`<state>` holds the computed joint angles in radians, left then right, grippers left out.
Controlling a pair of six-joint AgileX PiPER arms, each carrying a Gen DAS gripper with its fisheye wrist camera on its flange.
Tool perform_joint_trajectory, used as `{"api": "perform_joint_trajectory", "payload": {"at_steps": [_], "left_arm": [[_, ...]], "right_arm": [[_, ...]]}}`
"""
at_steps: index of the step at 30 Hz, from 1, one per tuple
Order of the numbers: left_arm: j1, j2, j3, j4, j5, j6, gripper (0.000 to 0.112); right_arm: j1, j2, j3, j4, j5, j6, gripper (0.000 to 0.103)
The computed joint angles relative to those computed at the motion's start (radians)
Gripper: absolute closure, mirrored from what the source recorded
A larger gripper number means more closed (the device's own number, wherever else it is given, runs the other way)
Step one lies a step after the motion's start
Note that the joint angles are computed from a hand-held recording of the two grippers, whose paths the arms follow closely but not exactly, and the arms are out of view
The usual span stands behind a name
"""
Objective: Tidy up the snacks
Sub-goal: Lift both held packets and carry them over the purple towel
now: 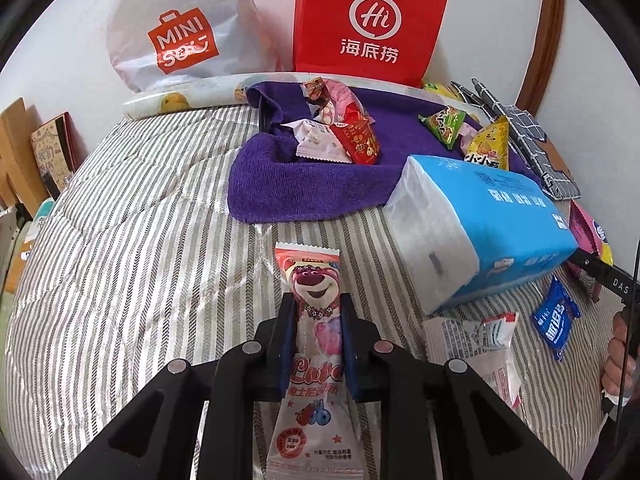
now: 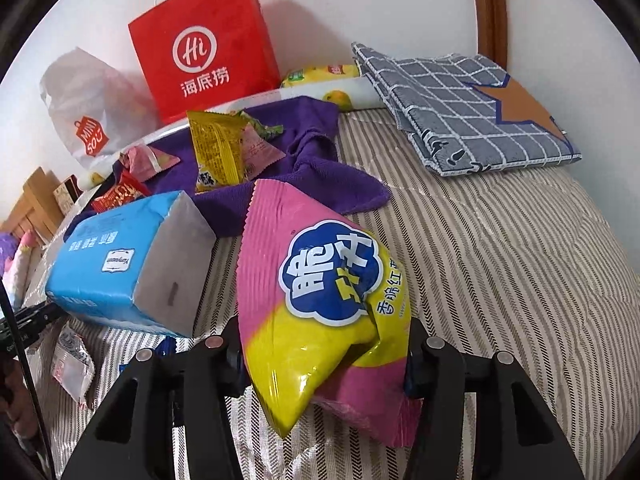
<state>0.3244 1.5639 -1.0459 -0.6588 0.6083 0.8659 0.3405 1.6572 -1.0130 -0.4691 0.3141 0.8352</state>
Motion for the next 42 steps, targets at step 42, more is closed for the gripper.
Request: {"api": "perform_joint_trajectory", "payload": {"at_steps": [42], "left_arm": [[-0.146, 0.404, -0.755, 0.105, 0.113, -0.344, 0.093]], "right_arm": [[0.005, 0.571, -1.059, 0.138, 0.427, -0.373, 0.051]]}}
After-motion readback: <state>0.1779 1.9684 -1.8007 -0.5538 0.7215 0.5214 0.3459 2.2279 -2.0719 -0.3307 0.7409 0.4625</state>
